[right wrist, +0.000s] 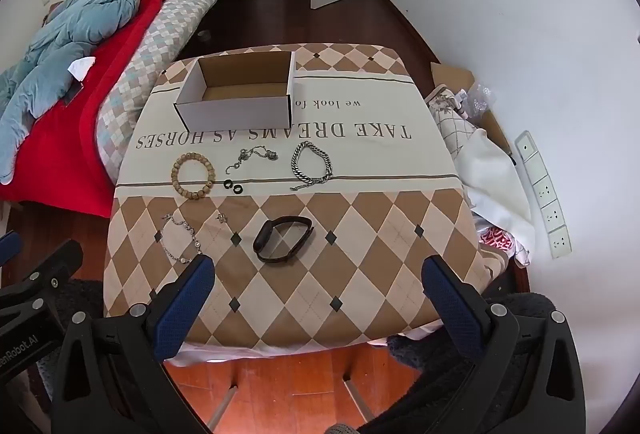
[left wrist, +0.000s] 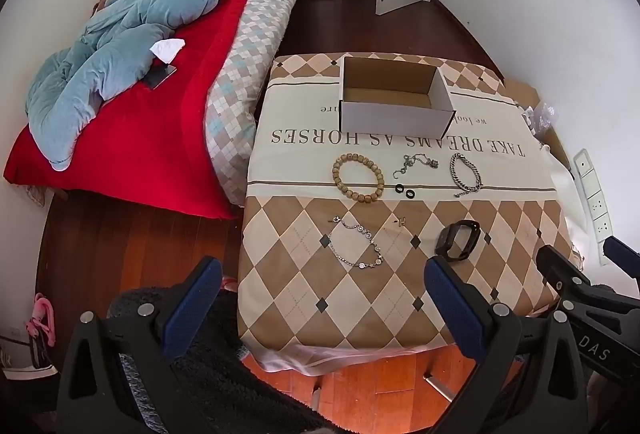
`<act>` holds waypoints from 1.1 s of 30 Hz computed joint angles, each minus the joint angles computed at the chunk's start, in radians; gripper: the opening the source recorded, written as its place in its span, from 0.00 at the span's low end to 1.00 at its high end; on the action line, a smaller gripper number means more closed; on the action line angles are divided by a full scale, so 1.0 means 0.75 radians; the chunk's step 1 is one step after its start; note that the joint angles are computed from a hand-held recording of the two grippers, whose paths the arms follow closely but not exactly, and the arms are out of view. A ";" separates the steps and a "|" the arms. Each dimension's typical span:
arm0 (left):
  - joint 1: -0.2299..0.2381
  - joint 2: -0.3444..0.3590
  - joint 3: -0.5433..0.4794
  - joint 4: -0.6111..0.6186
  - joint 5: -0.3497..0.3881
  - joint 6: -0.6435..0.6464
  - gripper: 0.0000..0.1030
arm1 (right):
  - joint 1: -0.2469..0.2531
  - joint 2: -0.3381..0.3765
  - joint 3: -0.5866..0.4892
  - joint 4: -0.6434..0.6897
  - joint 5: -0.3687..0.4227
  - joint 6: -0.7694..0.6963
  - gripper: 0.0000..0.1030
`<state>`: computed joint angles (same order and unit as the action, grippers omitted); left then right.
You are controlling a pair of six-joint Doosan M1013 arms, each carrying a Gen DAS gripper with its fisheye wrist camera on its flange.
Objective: Organize jewelry
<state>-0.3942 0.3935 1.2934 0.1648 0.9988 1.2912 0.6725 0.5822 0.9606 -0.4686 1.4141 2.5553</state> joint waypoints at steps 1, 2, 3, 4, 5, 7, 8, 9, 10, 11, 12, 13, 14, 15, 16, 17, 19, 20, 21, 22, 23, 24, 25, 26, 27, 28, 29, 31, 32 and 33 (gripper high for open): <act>0.000 0.001 -0.001 0.000 0.003 0.001 1.00 | 0.000 0.001 -0.001 -0.001 0.002 -0.001 1.00; 0.000 0.000 0.000 0.001 0.001 0.000 1.00 | 0.000 0.000 -0.001 0.001 0.003 0.000 1.00; 0.000 0.000 0.000 0.001 0.001 0.000 1.00 | 0.000 0.000 -0.001 0.000 0.003 0.001 1.00; 0.000 0.000 0.000 0.001 0.001 0.000 1.00 | 0.001 0.001 -0.002 -0.004 0.006 0.000 1.00; 0.000 0.000 0.000 0.000 -0.001 0.000 1.00 | 0.002 0.001 -0.003 -0.005 0.007 0.000 1.00; 0.000 0.000 0.001 0.001 -0.003 0.001 1.00 | 0.000 0.003 -0.009 0.003 0.013 -0.007 1.00; -0.001 0.000 0.001 0.001 -0.003 0.002 1.00 | 0.000 0.005 -0.010 0.002 0.014 -0.009 1.00; -0.001 0.001 0.001 0.000 -0.003 0.001 1.00 | 0.000 0.001 -0.008 0.005 0.011 -0.006 1.00; -0.001 0.001 0.001 -0.001 -0.004 0.002 1.00 | 0.000 0.001 -0.008 0.004 0.011 -0.005 1.00; -0.002 0.001 0.001 0.000 -0.005 0.002 1.00 | 0.001 0.002 -0.010 0.004 0.013 -0.007 1.00; -0.002 0.002 0.002 0.000 -0.006 0.002 1.00 | 0.001 0.002 -0.011 0.004 0.014 -0.007 1.00; 0.001 0.000 0.001 -0.003 -0.003 0.001 1.00 | 0.001 0.002 -0.011 0.005 0.014 -0.007 1.00; 0.001 0.000 0.001 -0.003 -0.003 0.001 1.00 | 0.001 0.003 -0.011 0.004 0.015 -0.007 1.00; 0.001 0.000 0.001 -0.004 -0.003 0.002 1.00 | 0.001 0.003 -0.012 0.003 0.015 -0.007 1.00; 0.001 0.000 0.001 -0.004 -0.003 0.002 1.00 | 0.001 0.004 -0.013 0.001 0.016 -0.007 1.00; 0.001 0.000 0.001 -0.004 -0.003 0.002 1.00 | 0.001 0.006 -0.014 0.002 0.019 -0.007 1.00; 0.001 0.000 0.001 -0.004 -0.003 0.002 1.00 | 0.007 0.014 -0.040 0.007 0.035 -0.008 1.00; 0.001 0.000 0.001 -0.004 -0.002 0.001 1.00 | 0.007 0.016 -0.042 0.007 0.036 -0.008 1.00; 0.000 -0.001 0.001 -0.002 -0.003 -0.001 1.00 | 0.006 0.017 -0.043 0.007 0.036 -0.010 1.00; 0.000 -0.001 0.001 -0.001 -0.003 -0.002 1.00 | 0.005 0.014 -0.035 0.006 0.030 -0.009 1.00; 0.000 -0.001 0.001 -0.001 -0.003 -0.002 1.00 | 0.003 0.014 -0.033 0.006 0.027 -0.009 1.00; 0.000 -0.001 0.001 -0.001 -0.003 -0.002 1.00 | 0.002 0.016 -0.035 0.007 0.026 -0.009 1.00; 0.000 -0.001 0.001 -0.001 -0.003 -0.002 1.00 | 0.002 0.012 -0.026 0.005 0.022 -0.008 1.00; 0.000 -0.001 0.001 -0.001 -0.003 -0.002 1.00 | 0.002 0.012 -0.026 0.003 0.021 -0.008 1.00; 0.000 0.000 0.001 -0.003 -0.004 -0.001 1.00 | 0.003 0.008 -0.022 0.001 0.021 -0.007 1.00; 0.001 0.000 0.001 -0.004 -0.003 0.000 1.00 | 0.002 0.009 -0.021 0.001 0.020 -0.007 1.00; 0.000 0.000 0.000 -0.004 -0.001 0.000 1.00 | 0.002 0.010 -0.024 0.002 0.022 -0.007 1.00; 0.000 -0.001 0.001 -0.003 -0.001 0.000 1.00 | 0.003 0.011 -0.026 -0.001 0.027 -0.009 1.00; 0.000 -0.001 0.001 -0.003 -0.001 0.000 1.00 | 0.000 -0.003 -0.002 0.002 0.012 -0.006 1.00; 0.000 -0.001 0.001 -0.003 -0.001 0.000 1.00 | -0.001 -0.004 0.001 0.003 0.011 -0.005 1.00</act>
